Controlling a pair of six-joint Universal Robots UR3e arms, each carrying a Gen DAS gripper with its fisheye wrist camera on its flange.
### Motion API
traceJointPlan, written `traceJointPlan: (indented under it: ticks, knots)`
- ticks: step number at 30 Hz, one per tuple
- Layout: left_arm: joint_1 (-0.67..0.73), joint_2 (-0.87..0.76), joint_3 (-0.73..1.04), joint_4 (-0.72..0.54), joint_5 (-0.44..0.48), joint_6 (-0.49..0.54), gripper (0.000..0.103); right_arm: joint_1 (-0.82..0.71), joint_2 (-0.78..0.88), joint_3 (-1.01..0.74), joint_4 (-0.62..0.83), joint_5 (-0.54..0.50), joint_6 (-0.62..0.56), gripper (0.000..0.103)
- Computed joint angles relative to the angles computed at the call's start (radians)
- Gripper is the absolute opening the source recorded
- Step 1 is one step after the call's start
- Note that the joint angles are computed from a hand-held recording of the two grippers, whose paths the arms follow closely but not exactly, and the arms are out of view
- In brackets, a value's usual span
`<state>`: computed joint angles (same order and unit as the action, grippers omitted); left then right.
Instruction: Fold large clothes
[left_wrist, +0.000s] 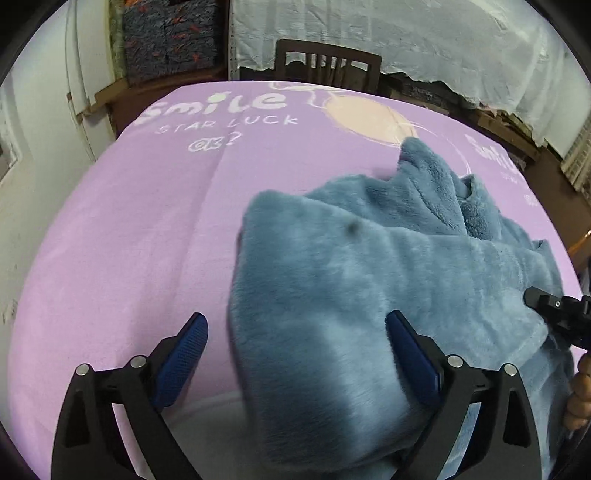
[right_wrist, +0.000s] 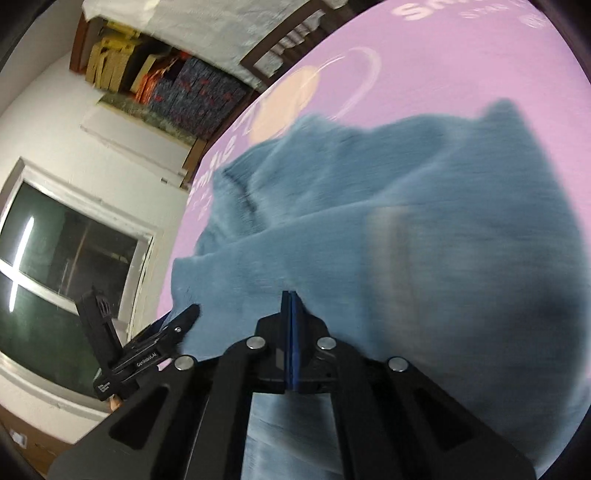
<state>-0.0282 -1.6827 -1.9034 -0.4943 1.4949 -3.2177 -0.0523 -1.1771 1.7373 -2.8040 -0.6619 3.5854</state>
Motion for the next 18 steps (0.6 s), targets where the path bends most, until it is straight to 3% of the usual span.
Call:
traceJointPlan:
  ticks: [2, 5, 6, 10, 13, 18]
  knots:
    - [0.015, 0.049, -0.029, 0.000, 0.009, -0.006, 0.095, -0.059, -0.050, 0.093, -0.037, 0.005, 0.005, 0.000]
    - [-0.016, 0.108, -0.045, 0.010, 0.141, -0.029, 0.089, -0.111, -0.149, 0.178, -0.037, -0.046, -0.004, 0.001]
    - [-0.017, 0.135, -0.056, 0.016, 0.150, -0.035, 0.089, -0.123, -0.189, 0.198, -0.034, -0.075, -0.011, 0.006]
    - [-0.038, 0.240, -0.115, 0.071, 0.129, -0.033, 0.089, -0.160, -0.396, 0.291, 0.008, -0.205, -0.093, 0.006]
    - [-0.148, 0.194, -0.099, 0.124, 0.220, -0.026, 0.089, -0.168, -0.495, 0.353, 0.046, -0.256, -0.143, 0.006]
    - [-0.218, 0.085, -0.060, 0.092, 0.280, -0.013, 0.089, -0.173, -0.568, 0.443, 0.127, -0.285, -0.227, 0.006]
